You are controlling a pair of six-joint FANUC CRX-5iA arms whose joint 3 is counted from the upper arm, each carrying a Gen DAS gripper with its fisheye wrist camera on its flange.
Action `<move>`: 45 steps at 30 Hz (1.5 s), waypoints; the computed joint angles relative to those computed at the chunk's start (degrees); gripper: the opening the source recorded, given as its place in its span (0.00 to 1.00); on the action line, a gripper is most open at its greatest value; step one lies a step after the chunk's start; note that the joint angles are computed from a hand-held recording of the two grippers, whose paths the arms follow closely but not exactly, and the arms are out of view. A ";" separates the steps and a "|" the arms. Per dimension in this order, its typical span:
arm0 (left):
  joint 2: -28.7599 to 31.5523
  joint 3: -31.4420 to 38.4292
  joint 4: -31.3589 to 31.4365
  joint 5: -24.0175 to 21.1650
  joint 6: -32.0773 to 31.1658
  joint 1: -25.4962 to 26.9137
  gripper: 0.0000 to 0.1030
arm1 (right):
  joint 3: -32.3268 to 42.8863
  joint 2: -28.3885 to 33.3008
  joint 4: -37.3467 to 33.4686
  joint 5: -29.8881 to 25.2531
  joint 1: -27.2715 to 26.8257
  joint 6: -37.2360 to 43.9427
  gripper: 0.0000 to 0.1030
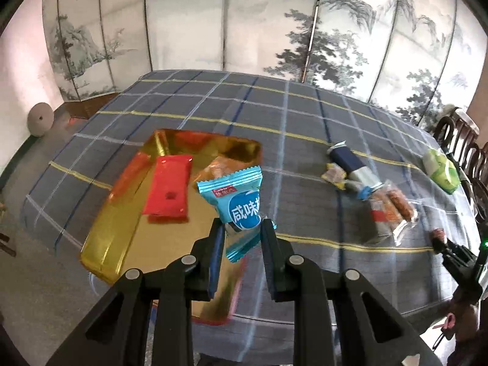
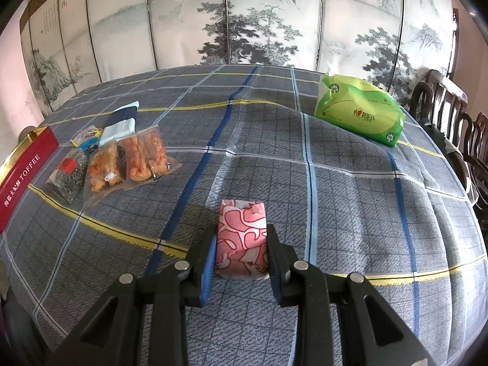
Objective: Organize snacks
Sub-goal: 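Lower the blue candy into the gold tin and open the left tool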
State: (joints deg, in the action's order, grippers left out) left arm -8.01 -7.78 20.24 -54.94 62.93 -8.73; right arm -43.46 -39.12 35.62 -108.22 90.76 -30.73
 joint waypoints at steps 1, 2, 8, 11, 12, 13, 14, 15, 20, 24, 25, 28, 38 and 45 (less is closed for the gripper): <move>0.24 0.01 -0.43 0.09 0.00 0.39 0.20 | 0.00 0.00 0.00 0.00 0.00 0.00 0.28; 0.29 -0.10 -0.55 0.19 -0.12 0.65 0.20 | 0.00 0.00 0.00 0.00 0.00 0.00 0.28; 1.14 -0.61 -1.79 1.62 -1.08 2.22 0.21 | 0.52 0.66 -0.56 -0.49 -0.45 -0.11 0.29; 1.95 -0.47 -2.34 1.89 -1.30 2.77 0.21 | 0.85 1.38 -0.78 -0.11 -1.32 -0.10 0.29; 2.16 -0.44 -2.83 2.22 -1.21 2.85 0.21 | 0.98 1.50 -0.86 -0.08 -1.49 -0.18 0.29; 2.37 -0.39 -3.12 2.39 -1.12 2.96 0.21 | 1.16 1.80 -0.87 0.24 -1.92 -0.17 0.29; 2.64 -0.37 -3.02 2.41 -1.23 3.19 0.21 | 1.23 1.80 -0.95 0.20 -1.97 -0.34 0.29; 2.79 -0.42 -2.87 2.47 -1.40 3.38 0.21 | 1.34 1.89 -1.04 0.21 -2.12 -0.44 0.29; 3.63 -0.08 -3.98 3.19 -1.48 3.60 0.21 | 1.95 2.61 -1.31 0.95 -3.70 0.04 0.29; 4.23 0.21 -4.77 3.69 -1.42 3.74 0.21 | 2.34 2.99 -1.56 1.18 -4.40 -0.22 0.29; 4.35 0.26 -5.06 3.86 -1.36 3.76 0.21 | 2.48 3.14 -1.63 1.29 -4.59 -0.31 0.29; 4.68 0.39 -5.58 4.00 -1.36 3.90 0.21 | 2.60 3.04 -1.70 1.46 -4.71 -0.79 0.28; 5.28 0.81 -7.48 4.65 -0.77 3.90 0.22 | 2.98 3.28 -1.75 2.46 -5.64 -1.50 0.28; 4.91 0.35 -7.94 5.69 -0.86 3.87 0.23 | 3.07 3.34 -1.75 2.53 -5.37 -2.39 0.28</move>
